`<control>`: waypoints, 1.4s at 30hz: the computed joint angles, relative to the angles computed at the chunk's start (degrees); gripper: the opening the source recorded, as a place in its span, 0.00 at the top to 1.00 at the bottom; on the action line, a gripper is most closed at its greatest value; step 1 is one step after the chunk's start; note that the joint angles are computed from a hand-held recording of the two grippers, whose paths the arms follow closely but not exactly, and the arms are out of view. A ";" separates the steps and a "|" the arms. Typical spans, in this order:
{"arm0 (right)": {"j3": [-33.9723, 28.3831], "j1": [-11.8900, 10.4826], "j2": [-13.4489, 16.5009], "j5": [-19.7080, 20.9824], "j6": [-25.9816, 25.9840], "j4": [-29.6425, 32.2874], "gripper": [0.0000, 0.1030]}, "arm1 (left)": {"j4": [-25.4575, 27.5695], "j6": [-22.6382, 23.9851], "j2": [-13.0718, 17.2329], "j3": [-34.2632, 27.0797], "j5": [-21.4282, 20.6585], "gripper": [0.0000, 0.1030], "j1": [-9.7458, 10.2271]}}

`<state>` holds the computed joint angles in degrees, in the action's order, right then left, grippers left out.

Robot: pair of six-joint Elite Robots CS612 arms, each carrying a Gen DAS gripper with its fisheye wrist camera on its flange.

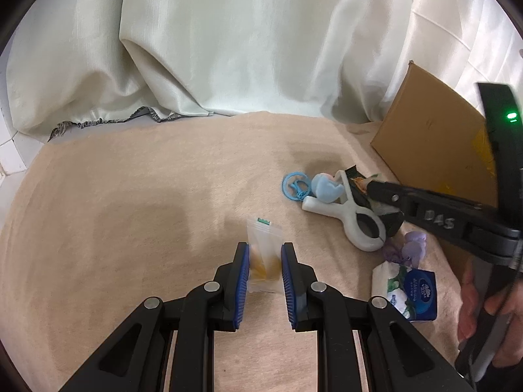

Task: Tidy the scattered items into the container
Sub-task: 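Lift the clear packet and carry it over the box with the left gripper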

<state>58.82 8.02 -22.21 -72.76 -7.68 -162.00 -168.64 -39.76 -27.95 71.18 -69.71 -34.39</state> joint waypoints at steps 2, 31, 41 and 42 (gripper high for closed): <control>1.69 -0.18 -1.17 1.09 -0.87 -2.07 0.80 | -0.09 -0.32 -0.14 0.02 0.47 0.80 -0.07; 12.40 -4.58 -9.52 12.04 -7.68 -14.92 0.80 | 5.37 -3.89 -3.59 -4.44 16.95 0.80 -5.10; 13.25 -7.92 -10.10 12.70 -3.07 -18.72 0.80 | 8.82 -0.62 -0.32 -12.99 16.90 0.80 -6.66; 13.39 -8.22 -10.21 12.67 -2.99 -18.83 0.80 | 8.98 -0.42 0.02 -13.84 16.80 0.80 -6.81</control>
<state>72.21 -0.20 -32.42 -60.10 -10.67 -180.83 -159.65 -40.18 -27.94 57.35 -52.91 -41.20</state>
